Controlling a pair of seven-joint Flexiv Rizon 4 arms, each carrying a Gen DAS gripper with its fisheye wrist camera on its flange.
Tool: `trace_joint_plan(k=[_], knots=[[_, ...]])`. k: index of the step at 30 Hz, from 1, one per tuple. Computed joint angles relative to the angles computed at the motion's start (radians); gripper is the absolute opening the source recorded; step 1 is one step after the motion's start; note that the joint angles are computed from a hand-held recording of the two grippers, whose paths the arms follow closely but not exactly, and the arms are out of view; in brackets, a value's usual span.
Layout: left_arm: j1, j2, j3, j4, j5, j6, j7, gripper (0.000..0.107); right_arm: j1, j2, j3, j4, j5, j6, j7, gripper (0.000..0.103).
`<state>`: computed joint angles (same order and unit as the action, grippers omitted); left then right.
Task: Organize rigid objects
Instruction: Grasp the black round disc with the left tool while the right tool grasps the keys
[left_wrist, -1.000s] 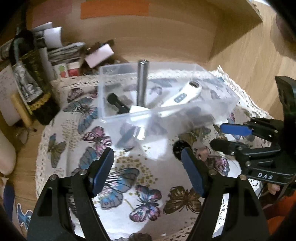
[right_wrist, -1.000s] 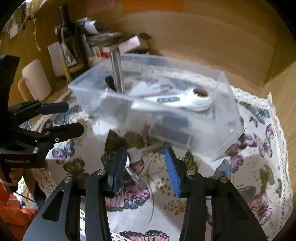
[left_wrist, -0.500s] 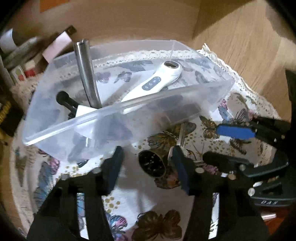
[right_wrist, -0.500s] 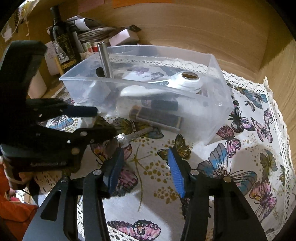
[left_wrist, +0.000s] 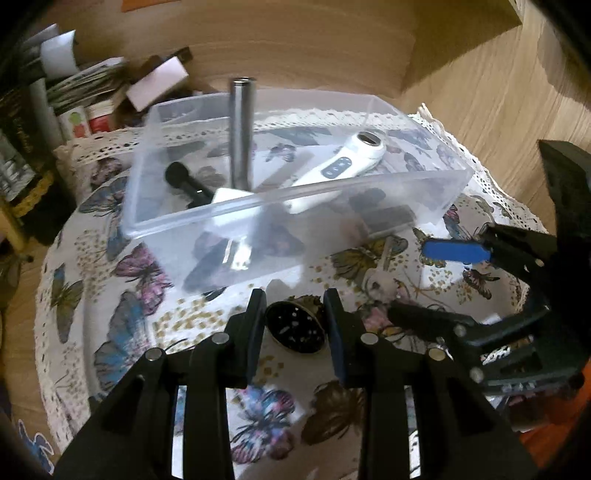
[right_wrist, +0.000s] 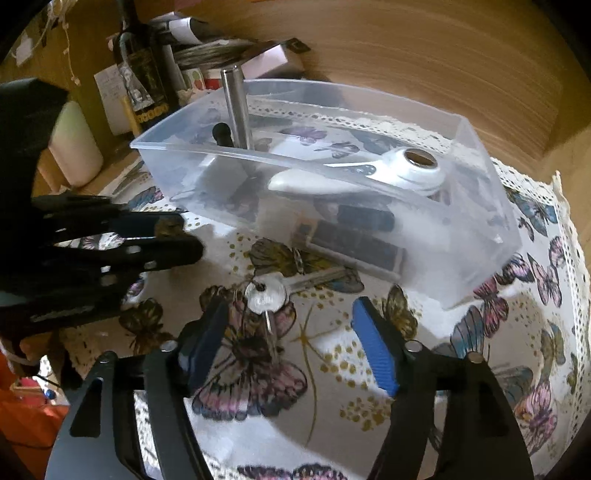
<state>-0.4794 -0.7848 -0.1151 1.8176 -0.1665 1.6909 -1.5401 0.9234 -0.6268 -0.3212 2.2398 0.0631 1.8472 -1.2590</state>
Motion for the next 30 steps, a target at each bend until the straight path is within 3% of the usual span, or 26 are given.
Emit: trace_joint_plan(k=[5, 12, 13, 16, 19, 30], knots=[[0.054, 0.015, -0.048, 0.051, 0.012, 0.056, -0.004, 0.032, -0.041, -0.021, 0.013, -0.050, -0.057, -0.077, 0.018, 0.070], [0.111, 0.015, -0.105, 0.087, 0.038, 0.116, 0.002, 0.032, -0.047, -0.039, -0.009, -0.070, -0.113, -0.092, 0.053, 0.077], [0.121, 0.014, -0.115, 0.091, 0.044, 0.122, 0.004, 0.032, -0.061, -0.052, 0.000, -0.072, -0.117, -0.050, 0.046, 0.077], [0.142, 0.009, -0.139, 0.095, 0.056, 0.127, 0.008, 0.032, -0.064, -0.055, 0.003, -0.076, -0.112, -0.048, 0.037, 0.074], [0.163, 0.002, -0.161, 0.094, 0.065, 0.128, 0.012, 0.032, -0.048, -0.059, -0.009, -0.075, -0.100, -0.037, 0.026, 0.060], [0.121, 0.015, -0.115, 0.095, 0.047, 0.133, -0.004, 0.031, 0.053, -0.064, -0.071, -0.037, -0.004, 0.030, -0.006, 0.059]])
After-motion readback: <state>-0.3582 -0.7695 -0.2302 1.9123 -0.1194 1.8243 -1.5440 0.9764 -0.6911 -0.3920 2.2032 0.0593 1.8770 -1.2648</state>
